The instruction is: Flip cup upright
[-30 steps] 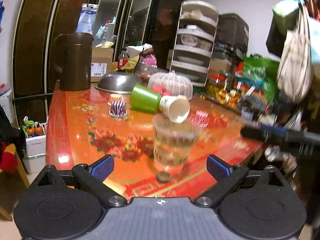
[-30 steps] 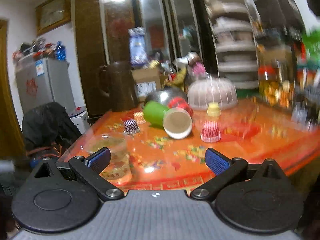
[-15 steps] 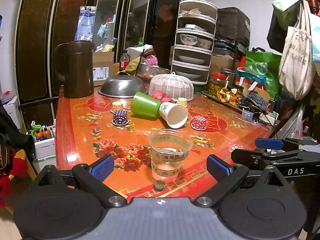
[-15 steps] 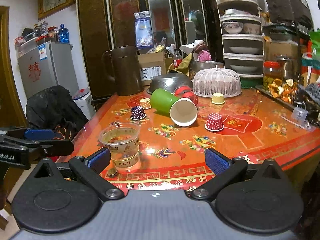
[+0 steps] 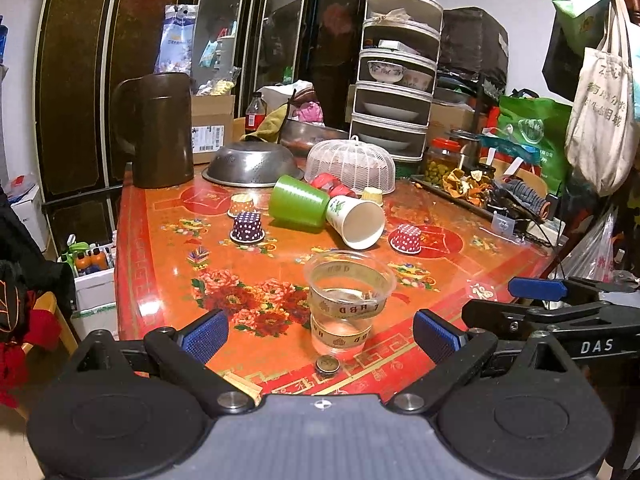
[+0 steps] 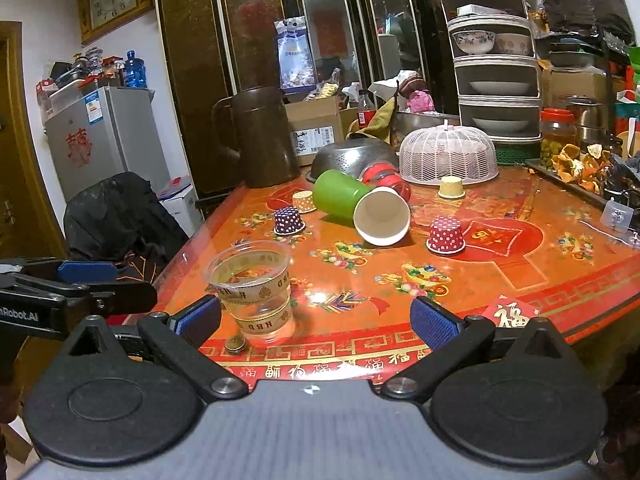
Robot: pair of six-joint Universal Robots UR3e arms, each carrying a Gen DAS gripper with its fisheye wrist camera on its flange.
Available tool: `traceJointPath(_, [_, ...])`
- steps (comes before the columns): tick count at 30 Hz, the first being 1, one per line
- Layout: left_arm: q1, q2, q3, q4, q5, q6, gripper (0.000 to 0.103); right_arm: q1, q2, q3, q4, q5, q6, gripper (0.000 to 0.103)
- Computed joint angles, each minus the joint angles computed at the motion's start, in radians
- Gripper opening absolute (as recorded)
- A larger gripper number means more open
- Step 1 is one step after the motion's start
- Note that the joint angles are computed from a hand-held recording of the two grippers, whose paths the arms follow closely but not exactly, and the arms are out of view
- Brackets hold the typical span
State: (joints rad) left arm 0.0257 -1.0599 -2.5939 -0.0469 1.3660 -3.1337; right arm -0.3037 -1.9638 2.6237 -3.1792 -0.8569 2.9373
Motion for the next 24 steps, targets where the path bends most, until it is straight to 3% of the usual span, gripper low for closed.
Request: traceJointPath(24, [0.008,0.002,-0.009,0.013,0.000,-0.003,0.100,0.003,0.001,-0.002,-0.008,0.020,-0.002,0.102])
